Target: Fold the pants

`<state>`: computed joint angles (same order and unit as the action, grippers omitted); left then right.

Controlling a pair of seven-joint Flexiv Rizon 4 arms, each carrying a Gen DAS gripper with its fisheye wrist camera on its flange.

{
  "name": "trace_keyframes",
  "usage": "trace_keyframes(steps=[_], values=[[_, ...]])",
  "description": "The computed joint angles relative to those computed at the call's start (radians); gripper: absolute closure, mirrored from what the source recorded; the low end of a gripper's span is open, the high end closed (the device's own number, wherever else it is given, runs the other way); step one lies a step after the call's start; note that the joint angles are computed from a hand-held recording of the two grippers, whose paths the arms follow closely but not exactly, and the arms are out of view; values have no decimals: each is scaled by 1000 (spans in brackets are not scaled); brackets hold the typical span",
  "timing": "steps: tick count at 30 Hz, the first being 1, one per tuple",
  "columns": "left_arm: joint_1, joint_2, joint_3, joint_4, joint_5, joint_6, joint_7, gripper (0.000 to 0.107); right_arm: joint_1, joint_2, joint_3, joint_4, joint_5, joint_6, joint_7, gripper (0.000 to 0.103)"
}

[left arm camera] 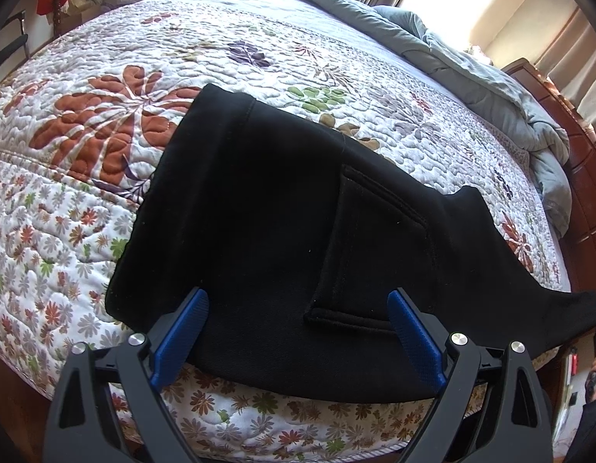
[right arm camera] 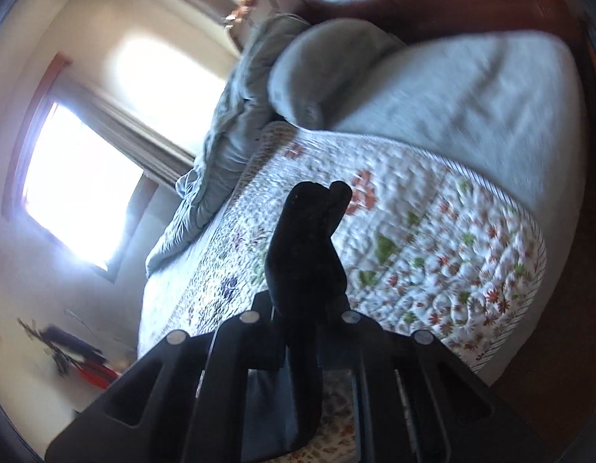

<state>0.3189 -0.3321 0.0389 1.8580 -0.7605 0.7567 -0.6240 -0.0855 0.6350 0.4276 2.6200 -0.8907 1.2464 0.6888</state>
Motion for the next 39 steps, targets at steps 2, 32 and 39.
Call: trace_keyframes(steps=[2,32,39], values=[[4,-1,-1,-1,-9,-7,1,13,53,-18,16,-60,44,-101,-66,93],[39,3,5,4,-145,-101,46,13,469,-382,2,-550,-34,-720,-393,93],[43,3,7,5,-159,-112,48,13,531,-447,-21,-617,-58,-772,-453,93]])
